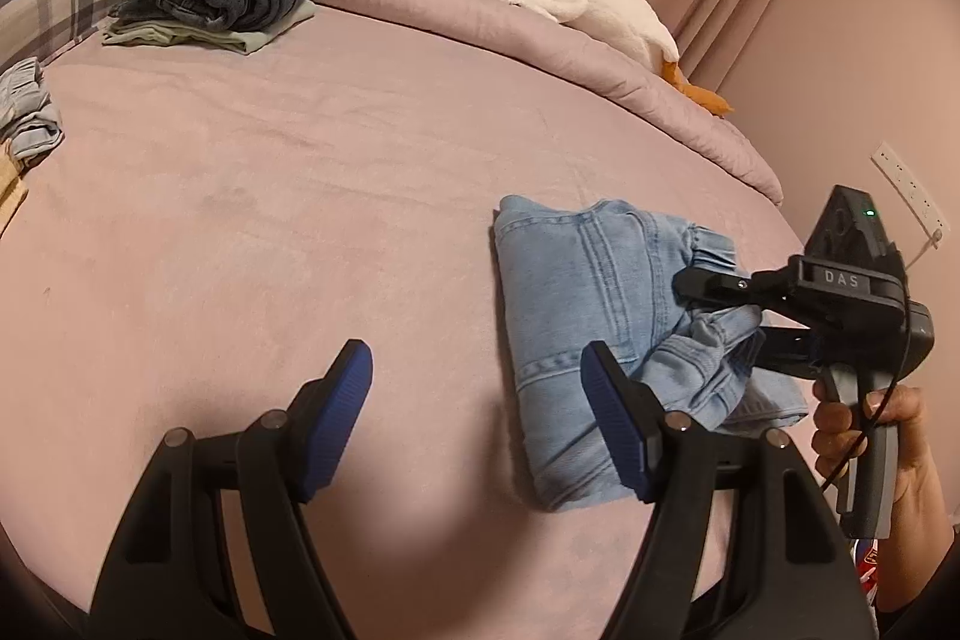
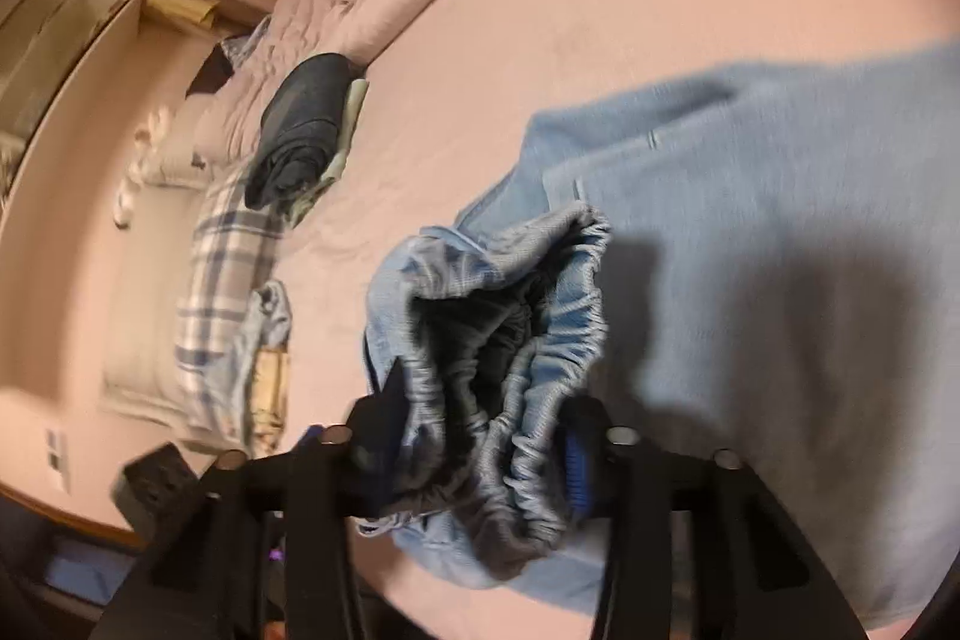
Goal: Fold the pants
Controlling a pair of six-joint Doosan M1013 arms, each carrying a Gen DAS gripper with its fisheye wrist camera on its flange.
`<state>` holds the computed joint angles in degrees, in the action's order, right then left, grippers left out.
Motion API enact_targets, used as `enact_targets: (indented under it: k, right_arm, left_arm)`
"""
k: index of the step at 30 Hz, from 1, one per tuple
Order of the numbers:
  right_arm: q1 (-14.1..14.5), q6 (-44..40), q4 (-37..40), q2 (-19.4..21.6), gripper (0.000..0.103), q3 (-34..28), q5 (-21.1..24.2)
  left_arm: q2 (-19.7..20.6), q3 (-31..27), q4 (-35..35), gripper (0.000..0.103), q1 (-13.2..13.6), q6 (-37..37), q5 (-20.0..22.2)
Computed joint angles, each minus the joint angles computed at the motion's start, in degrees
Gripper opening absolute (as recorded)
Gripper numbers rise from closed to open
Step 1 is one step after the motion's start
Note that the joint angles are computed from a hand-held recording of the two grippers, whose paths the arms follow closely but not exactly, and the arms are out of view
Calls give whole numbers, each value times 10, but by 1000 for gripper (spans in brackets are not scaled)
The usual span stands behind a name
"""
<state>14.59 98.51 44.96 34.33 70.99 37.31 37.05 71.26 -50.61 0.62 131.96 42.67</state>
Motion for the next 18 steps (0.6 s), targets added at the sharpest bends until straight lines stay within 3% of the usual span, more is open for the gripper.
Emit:
enact_targets:
  k: [5,12,18]
  right_arm:
    - [9,1,-49,-9,33,2,-25]
    - [7,-42,-19,-37,31,26,-77]
    - [-1,-28,-26,-72,30,65,-137]
  left_arm:
    - [4,-2,-15,72,5,-3,7]
    - [5,-5,-24,72,9,0,11]
    - [6,-7,-30,72,11,-3,21]
